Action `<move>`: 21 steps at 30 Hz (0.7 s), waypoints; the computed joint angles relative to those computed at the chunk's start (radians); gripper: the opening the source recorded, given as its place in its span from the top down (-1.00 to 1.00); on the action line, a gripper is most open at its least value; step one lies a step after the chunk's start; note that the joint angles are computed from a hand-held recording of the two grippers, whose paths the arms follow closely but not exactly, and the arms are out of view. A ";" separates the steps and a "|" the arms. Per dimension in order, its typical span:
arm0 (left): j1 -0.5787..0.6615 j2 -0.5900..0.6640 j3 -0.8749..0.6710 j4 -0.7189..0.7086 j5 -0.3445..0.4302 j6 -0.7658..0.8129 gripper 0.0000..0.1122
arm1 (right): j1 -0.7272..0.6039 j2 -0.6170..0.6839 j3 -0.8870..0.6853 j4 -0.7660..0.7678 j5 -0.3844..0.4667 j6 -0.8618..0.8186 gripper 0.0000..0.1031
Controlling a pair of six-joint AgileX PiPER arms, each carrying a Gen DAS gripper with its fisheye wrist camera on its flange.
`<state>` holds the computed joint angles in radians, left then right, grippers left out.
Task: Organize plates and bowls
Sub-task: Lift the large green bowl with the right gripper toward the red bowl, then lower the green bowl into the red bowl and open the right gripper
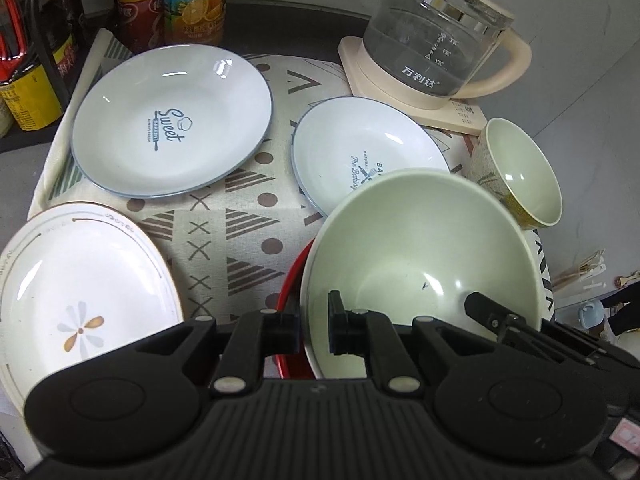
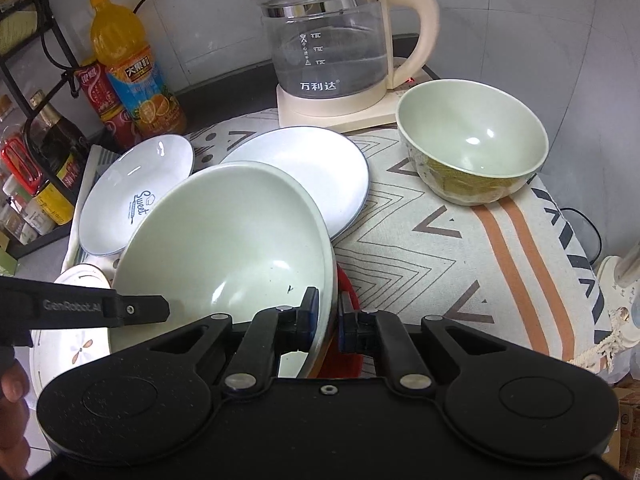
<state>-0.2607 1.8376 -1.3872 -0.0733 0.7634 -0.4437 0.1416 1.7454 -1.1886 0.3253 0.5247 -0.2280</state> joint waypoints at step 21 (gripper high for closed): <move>-0.021 -0.058 -0.005 0.100 0.027 -0.076 0.26 | -0.034 -0.045 0.011 0.094 0.075 -0.062 0.47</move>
<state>-0.2815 1.7801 -1.3922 0.0271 0.7907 -0.5193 0.1076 1.7004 -1.1771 0.4191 0.5993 -0.2895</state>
